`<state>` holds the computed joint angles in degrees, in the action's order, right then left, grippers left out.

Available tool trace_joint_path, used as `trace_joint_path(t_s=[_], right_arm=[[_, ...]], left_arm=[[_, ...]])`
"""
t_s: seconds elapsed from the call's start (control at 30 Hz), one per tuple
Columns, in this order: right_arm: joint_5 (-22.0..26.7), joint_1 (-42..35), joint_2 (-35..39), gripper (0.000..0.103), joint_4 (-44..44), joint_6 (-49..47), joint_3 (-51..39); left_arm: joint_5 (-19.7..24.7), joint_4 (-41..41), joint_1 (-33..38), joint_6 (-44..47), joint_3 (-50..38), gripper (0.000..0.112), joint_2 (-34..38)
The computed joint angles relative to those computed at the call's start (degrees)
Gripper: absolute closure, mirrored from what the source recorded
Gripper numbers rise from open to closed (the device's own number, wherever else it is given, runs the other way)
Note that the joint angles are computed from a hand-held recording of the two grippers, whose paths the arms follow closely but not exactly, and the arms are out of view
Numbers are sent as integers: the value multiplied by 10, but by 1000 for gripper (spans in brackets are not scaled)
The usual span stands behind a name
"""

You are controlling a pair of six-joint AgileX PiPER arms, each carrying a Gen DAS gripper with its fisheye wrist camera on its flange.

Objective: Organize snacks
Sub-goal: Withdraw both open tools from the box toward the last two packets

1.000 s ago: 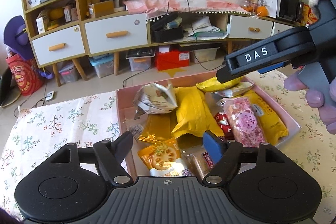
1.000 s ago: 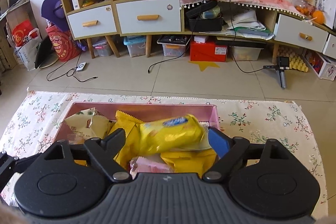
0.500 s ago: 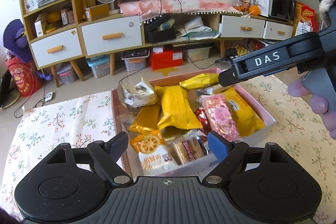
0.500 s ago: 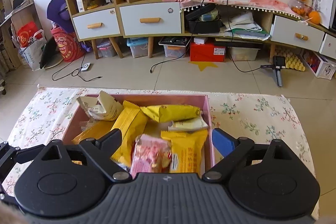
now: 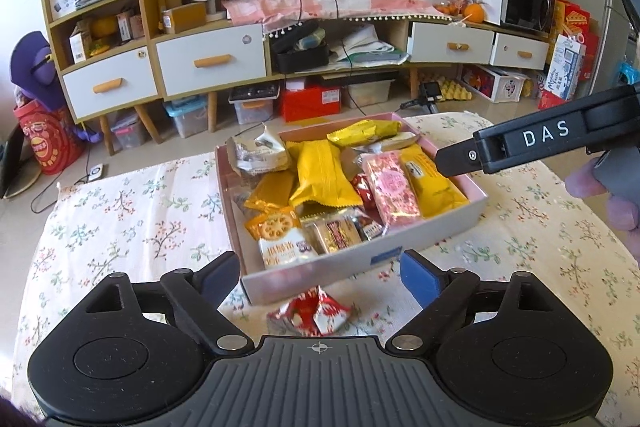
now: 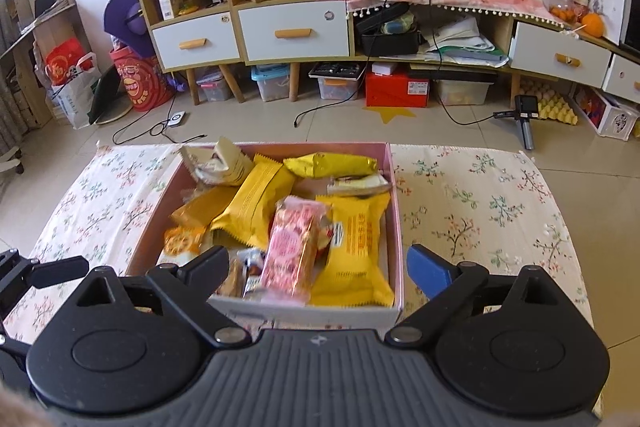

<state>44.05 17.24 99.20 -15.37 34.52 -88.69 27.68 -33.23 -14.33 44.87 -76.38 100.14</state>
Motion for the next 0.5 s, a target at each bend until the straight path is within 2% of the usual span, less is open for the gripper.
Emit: trace_joint_path(t_s=[0.2, 0.5], right_arm=[[-8, 17, -27, 6, -9, 13, 33], [-48, 51, -59, 4, -33, 57, 109]], left_arm=[[9, -16, 13, 23, 33, 20, -28], [2, -43, 47, 48, 76, 16, -44]])
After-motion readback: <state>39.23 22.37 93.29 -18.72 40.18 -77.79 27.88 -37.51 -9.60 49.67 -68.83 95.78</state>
